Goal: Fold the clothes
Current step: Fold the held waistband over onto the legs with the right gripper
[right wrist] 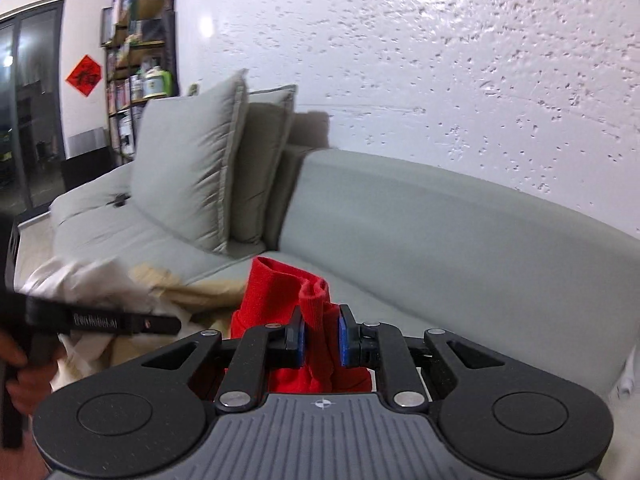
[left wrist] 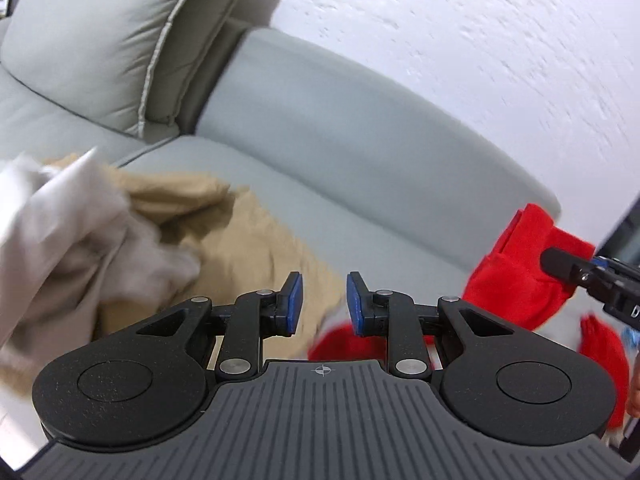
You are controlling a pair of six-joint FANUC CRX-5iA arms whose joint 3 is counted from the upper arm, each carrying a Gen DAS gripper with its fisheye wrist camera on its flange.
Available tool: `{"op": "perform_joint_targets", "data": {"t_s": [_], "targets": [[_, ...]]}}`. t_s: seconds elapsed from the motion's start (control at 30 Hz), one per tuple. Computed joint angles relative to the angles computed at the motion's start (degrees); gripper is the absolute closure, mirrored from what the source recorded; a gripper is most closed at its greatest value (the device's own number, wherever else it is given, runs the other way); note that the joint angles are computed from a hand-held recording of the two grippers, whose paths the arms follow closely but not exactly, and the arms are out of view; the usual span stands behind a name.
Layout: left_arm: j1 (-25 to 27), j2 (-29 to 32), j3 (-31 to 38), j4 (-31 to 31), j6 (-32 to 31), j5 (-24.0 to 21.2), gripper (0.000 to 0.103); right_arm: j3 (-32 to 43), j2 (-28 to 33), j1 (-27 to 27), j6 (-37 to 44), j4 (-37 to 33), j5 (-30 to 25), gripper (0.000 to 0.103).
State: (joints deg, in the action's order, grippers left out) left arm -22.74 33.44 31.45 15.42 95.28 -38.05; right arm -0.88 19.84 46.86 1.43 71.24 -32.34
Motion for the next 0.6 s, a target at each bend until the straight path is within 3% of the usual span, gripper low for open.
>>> {"op": "perform_joint_targets", "data": {"t_s": [0.1, 0.23, 0.3, 0.43, 0.57, 0.6], "targets": [[-0.6, -4.5, -5.9, -0.9, -0.5, -0.4, 0.076, -8.0, -3.7, 2.9, -8.6, 5.3, -0.8, 0.088], [-1.7, -8.3, -12.0, 0.1, -2.1, -1.6, 0.076, -14.2, -5.3, 6.1, -16.4, 6.4, -2.4, 0.088], [-2.2, -8.9, -13.6, 0.6, -3.2, -2.1, 0.076, -14.9, -4.5, 8.6, -15.4, 2.5, -4.4, 0.088], [-2.9, -9.8, -16.3, 2.3, -6.9, -3.7, 0.076, -14.3, -5.1, 13.2, -7.3, -11.3, -6.6, 0.073], [-3.3, -10.5, -18.8, 4.0, -10.3, -3.9, 0.076, -16.3, -7.5, 15.7, -11.1, -8.7, -9.3, 0.071], [-3.5, -10.4, -19.0, 4.4, -11.2, -4.1, 0.076, -16.6, -8.0, 16.1, -13.0, -7.1, -10.2, 0.063]]}}
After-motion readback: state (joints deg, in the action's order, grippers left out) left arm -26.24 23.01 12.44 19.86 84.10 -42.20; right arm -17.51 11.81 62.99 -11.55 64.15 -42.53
